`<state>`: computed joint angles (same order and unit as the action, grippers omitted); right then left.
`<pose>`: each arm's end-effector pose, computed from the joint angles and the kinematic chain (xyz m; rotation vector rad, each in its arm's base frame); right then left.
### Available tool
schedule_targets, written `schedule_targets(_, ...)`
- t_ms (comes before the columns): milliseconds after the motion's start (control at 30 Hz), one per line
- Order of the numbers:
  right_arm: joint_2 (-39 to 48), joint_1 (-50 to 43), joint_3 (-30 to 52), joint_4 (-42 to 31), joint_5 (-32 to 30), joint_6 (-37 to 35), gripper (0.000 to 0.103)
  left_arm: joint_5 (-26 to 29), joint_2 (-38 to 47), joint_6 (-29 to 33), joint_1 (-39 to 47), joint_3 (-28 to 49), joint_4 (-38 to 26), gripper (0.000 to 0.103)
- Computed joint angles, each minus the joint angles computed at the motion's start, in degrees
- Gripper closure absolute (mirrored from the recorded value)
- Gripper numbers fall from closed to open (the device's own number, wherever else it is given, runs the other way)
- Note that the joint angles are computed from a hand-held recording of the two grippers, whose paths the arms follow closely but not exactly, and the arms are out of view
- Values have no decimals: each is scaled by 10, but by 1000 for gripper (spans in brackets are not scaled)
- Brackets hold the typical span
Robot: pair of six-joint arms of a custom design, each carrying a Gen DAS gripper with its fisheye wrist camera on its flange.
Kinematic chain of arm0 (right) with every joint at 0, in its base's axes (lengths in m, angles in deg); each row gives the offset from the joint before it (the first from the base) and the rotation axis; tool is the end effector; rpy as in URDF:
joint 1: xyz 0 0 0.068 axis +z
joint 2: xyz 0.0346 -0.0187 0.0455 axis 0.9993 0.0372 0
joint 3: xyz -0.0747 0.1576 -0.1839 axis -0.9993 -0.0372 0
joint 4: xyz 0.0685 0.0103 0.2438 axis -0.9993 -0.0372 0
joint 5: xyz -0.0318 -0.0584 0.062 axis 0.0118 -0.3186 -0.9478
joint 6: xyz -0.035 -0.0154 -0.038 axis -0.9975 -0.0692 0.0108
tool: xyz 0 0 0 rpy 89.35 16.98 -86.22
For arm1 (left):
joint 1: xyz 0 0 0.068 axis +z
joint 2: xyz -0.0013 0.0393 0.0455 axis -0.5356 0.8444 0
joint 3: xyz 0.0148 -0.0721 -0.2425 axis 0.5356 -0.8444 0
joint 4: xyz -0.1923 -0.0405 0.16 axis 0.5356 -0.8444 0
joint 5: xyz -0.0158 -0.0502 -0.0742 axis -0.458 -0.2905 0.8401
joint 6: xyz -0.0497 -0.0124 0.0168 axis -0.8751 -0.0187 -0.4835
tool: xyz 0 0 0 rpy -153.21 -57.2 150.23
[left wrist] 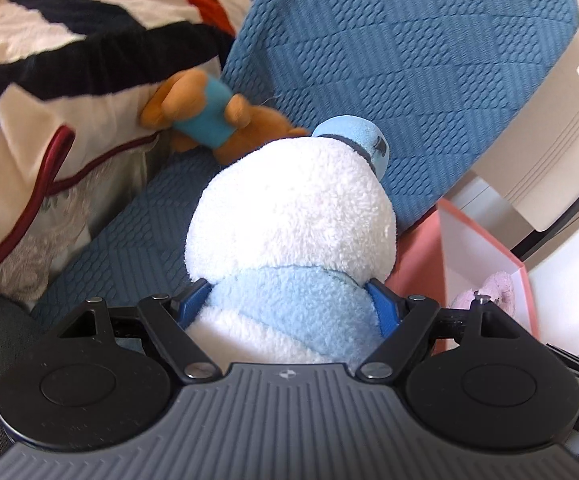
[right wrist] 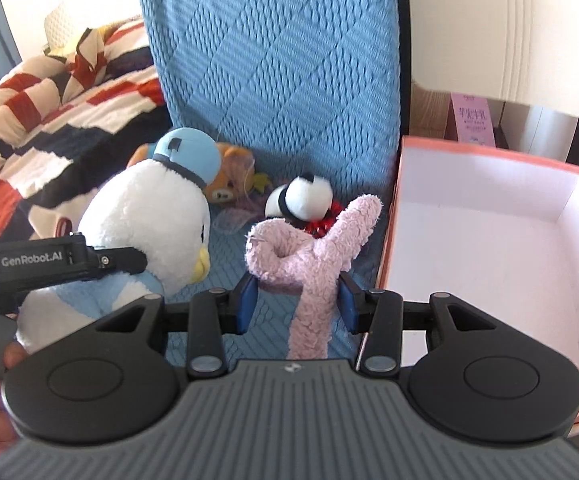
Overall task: Organize objects
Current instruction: 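Carry pink toy and penguin with both grippers over the pink box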
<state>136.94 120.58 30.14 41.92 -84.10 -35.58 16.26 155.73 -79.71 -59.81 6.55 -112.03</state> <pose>0.2729 0.1724 0.2151 -0.2569 2.3904 0.3446 0.2308 -0.1124 0.2208 -0.5025 2.3783 -0.3794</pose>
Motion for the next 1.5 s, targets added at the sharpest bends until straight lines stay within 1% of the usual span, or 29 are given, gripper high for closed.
schedule_targets(133,-15,-19,11,-11,-9,-14,57,-2,12,-2,-10,39,-13,20)
schedule_targets(300,-36,-46,24,-26,-16,-36,57,10,35,0,-18,98,-25,20)
schedule_targets(333,-40,-52,26,-28,-17,-40,57,8,44,-1,-21,113,-29,22)
schedule_targets(400,-47,-64,28,-29,-20,-51,57,0,61,1,-30,142,-37,30)
schedule_targets(433,-50,-70,30,-31,-20,-57,57,-5,66,4,-35,151,-34,40)
schedule_targets(467,-53,-77,31,-32,-19,-63,57,2,71,9,-37,158,-25,43)
schedule_targets(500,-55,-83,31,-32,-17,-69,57,8,79,13,-38,167,-19,43)
schedule_targets(567,-59,-93,28,-34,-12,-77,57,2,102,26,-49,190,-25,43)
schedule_targets(633,-66,-108,17,-34,-19,-79,57,-8,118,35,-58,199,-32,42)
schedule_targets(700,-72,-122,3,-33,-26,-76,57,-3,124,37,-57,191,-34,41)
schedule_targets(733,-76,-127,-4,-32,-28,-75,57,7,129,37,-55,187,-38,38)
schedule_targets(767,-80,-133,-14,-30,-30,-73,57,20,133,41,-49,181,-39,30)
schedule_targets(867,-85,-149,-39,-21,-40,-71,57,33,146,37,-44,157,-41,21)
schedule_targets(933,-88,-160,-56,-13,-47,-69,57,46,160,24,-34,147,-40,20)
schedule_targets(1067,-90,-174,-86,2,-55,-62,57,97,189,21,-6,124,6,19)
schedule_targets(1233,-92,-185,-111,17,-64,-60,57,101,255,41,-8,155,11,16)
schedule_targets(1400,-90,-195,-121,24,-73,-56,57,120,313,49,-1,181,40,15)
schedule_targets(1500,-87,-202,-128,30,-80,-54,57,116,349,53,-4,209,33,15)
